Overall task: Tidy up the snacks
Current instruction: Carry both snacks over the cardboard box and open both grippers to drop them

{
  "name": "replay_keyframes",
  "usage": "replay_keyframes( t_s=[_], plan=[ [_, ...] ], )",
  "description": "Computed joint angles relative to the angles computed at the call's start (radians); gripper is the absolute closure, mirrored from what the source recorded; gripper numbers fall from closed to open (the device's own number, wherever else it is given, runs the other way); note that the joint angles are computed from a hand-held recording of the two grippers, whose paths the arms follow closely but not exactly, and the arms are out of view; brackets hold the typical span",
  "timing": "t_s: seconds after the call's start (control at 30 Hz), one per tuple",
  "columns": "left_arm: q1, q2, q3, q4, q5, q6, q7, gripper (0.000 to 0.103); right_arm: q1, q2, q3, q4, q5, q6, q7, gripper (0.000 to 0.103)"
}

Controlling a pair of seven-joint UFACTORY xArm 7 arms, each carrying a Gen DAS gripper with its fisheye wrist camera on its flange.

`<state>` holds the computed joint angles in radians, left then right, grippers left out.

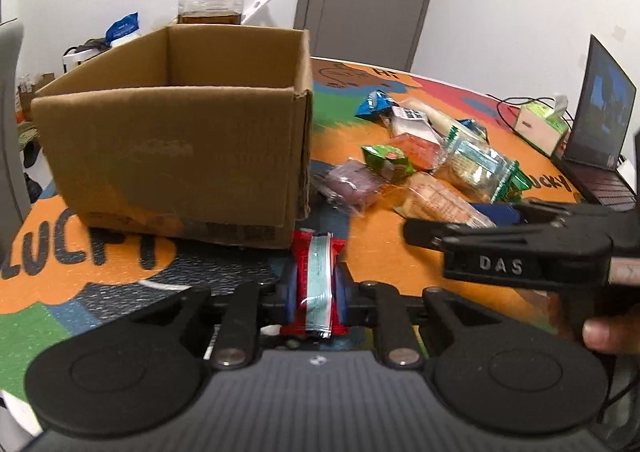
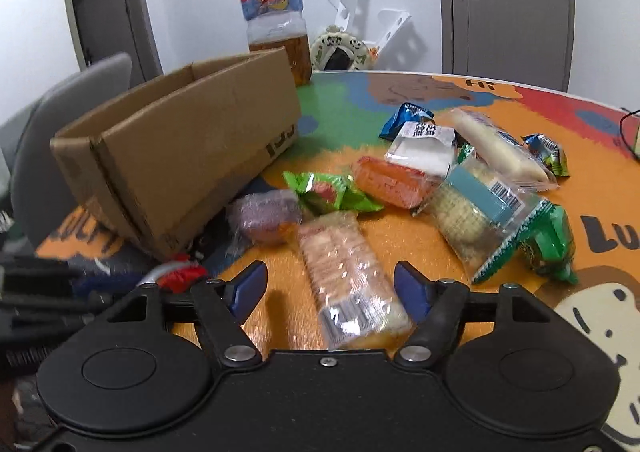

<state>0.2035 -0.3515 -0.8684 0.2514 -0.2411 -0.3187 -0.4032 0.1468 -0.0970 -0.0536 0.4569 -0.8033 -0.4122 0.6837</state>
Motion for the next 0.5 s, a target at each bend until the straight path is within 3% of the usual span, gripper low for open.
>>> replay_keyframes(
  t_s=[0.03, 0.1, 0.2, 0.5],
  plan=[
    [-0.01, -0.009, 0.013, -0.008, -0.001, -0.002, -0.004, 0.085, -0.005, -0.021, 0.025, -0.016, 0.05, 0.024, -0.039, 0.052],
    [-0.052, -0.024, 0.063, -0.026, 0.008, -0.005, -0.011, 0.085, -0.007, -0.063, 0.06, -0.04, 0.127, 0.074, -0.105, 0.066],
    [-0.112, -0.052, 0.127, -0.049, 0.019, -0.004, -0.017, 0.085, 0.128, -0.086, -0.098, -0.04, 0.005, 0.088, 0.006, 0.066],
    [-0.299, -0.153, 0.326, -0.096, 0.105, 0.024, -0.062, 0.085, 0.165, -0.198, -0.155, -0.125, 0.119, 0.028, -0.041, 0.067]
  ],
)
